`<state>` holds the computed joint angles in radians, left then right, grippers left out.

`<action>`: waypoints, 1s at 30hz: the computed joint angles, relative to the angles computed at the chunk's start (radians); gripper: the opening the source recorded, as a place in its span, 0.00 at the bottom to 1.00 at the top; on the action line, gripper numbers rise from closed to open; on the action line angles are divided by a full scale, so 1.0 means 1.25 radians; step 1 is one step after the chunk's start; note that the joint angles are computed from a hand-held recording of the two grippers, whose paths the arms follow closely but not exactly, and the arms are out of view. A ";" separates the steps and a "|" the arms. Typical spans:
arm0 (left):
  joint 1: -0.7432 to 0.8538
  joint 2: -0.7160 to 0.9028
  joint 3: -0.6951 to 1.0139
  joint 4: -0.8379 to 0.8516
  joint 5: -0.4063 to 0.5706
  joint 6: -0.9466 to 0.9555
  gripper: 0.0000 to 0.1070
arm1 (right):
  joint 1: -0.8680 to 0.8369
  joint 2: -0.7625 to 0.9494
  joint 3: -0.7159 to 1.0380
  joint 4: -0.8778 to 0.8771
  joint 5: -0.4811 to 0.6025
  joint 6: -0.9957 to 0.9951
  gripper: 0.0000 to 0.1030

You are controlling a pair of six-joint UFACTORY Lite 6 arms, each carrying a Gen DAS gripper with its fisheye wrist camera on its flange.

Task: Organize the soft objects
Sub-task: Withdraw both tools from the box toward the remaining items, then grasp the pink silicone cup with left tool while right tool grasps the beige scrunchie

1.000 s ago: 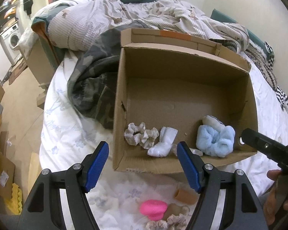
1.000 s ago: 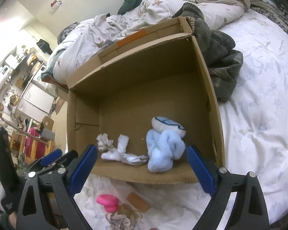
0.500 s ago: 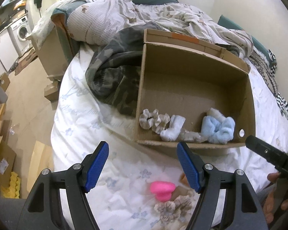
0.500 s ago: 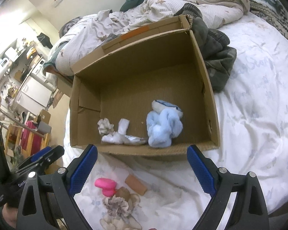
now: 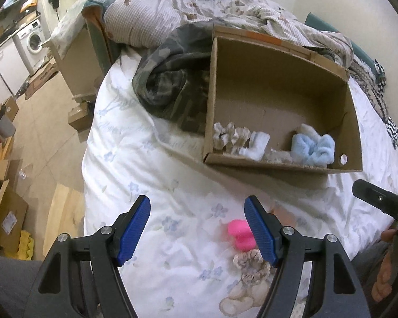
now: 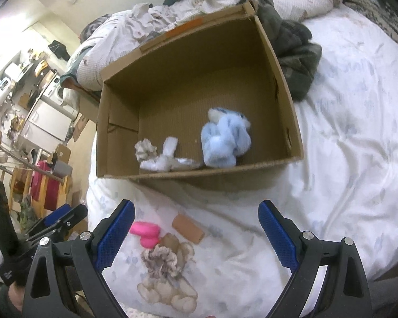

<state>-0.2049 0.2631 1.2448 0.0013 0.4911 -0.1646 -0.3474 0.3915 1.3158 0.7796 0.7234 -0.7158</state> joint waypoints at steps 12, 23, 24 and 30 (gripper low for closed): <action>0.031 0.026 0.004 -0.042 0.029 0.017 0.66 | 0.034 0.079 -0.015 -0.051 0.086 0.076 0.97; 0.027 0.066 0.018 -0.031 0.046 0.015 0.66 | 0.201 0.195 0.043 -0.117 0.096 0.099 0.45; 0.027 0.071 0.021 -0.032 0.048 0.014 0.66 | 0.209 0.194 0.041 -0.124 0.090 0.097 0.35; 0.034 0.103 0.048 -0.098 0.059 0.053 0.66 | 0.172 0.144 0.002 -0.094 0.120 0.027 0.09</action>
<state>-0.1621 0.3924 1.3052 -0.1216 0.5654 -0.0986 -0.1329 0.5718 1.3178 0.6620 0.8735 -0.6815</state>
